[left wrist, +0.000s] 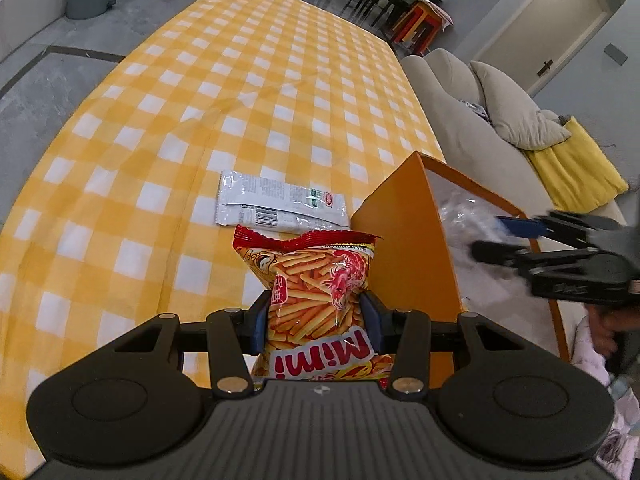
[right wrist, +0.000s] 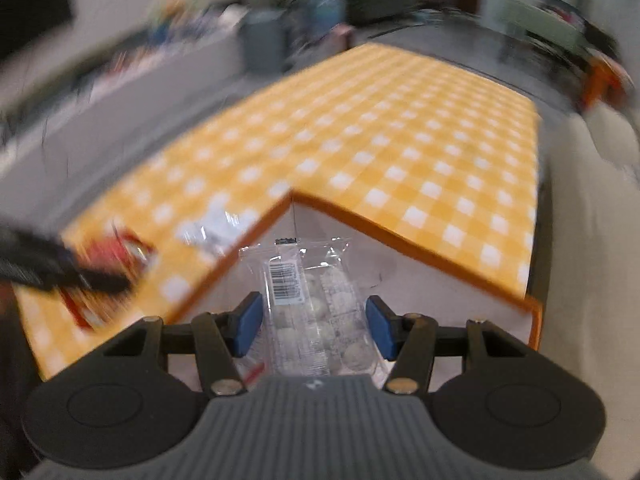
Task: Organize snacks
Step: 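Open the right gripper to release the sweets bag while the left gripper lifts the Mimi bag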
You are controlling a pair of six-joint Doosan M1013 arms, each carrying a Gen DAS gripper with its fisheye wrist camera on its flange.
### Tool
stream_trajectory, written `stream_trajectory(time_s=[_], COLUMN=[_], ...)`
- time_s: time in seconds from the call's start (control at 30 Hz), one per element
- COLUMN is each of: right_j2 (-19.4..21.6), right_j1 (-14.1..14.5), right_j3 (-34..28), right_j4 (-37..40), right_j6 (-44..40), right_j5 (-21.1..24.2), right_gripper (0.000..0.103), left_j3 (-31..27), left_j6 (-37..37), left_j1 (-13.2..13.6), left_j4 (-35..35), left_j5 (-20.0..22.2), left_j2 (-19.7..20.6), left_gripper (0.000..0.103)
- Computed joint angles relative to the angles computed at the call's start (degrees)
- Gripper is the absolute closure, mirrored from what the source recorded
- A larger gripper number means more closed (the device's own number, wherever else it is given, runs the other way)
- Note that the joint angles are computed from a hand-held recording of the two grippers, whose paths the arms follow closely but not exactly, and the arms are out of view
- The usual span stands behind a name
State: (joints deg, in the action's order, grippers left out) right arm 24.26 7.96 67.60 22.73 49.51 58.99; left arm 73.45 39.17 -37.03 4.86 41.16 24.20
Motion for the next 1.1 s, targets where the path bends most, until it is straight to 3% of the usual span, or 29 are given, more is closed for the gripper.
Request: stream_trajectory(time_s=[0.13, 0.27, 0.33, 0.53, 0.73, 0.97, 1.03, 1.07, 1.1], right_j2=[4.1, 6.8, 7.4, 11.0, 12.2, 11.2, 10.0, 8.6, 7.6], right_j1=[0.6, 0.6, 0.6, -1.1, -1.1, -0.6, -1.0, -1.2, -1.4], right_j3=[-4.3, -6.8, -6.8, -10.9, -12.8, -12.0, -10.7, -8.8, -7.6], right_j4=[-1.6, -1.1, -1.1, 4.9, 4.7, 5.0, 6.9, 7.9, 8.7], right_j6=[-12.2, -23.9, -30.6, -38.3, -37.8, -29.1, -27.4, -27.1, -26.7], right_j5=[4.7, 8.9, 8.7, 15.6, 17.7, 17.4, 14.9, 11.0, 8.5], right_gripper=[0.047, 0.048, 0.047, 0.048, 0.048, 0.033, 0.025, 0.018, 0.019], left_j3=[1.0, 0.1, -0.4, -0.4, -0.9, -1.2, -0.9, -0.7, -0.6], left_j6=[1.2, 1.2, 0.3, 0.6, 1.9, 2.7, 2.0, 1.7, 1.5], left_j1=[0.7, 0.9, 0.9, 1.2, 0.9, 0.6, 0.6, 0.6, 0.6], left_j4=[-2.7, -2.1, -1.2, -1.6, -2.2, -1.5, -1.1, -0.9, -0.7], left_j5=[-2.1, 0.0, 1.3, 1.3, 1.8, 2.5, 2.1, 1.6, 1.2], left_j2=[-0.1, 0.9, 1.3, 1.4, 1.7, 1.5, 1.1, 0.8, 0.6], left_gripper=[0.051, 0.051, 0.051, 0.051, 0.051, 0.051, 0.051, 0.051, 0.051])
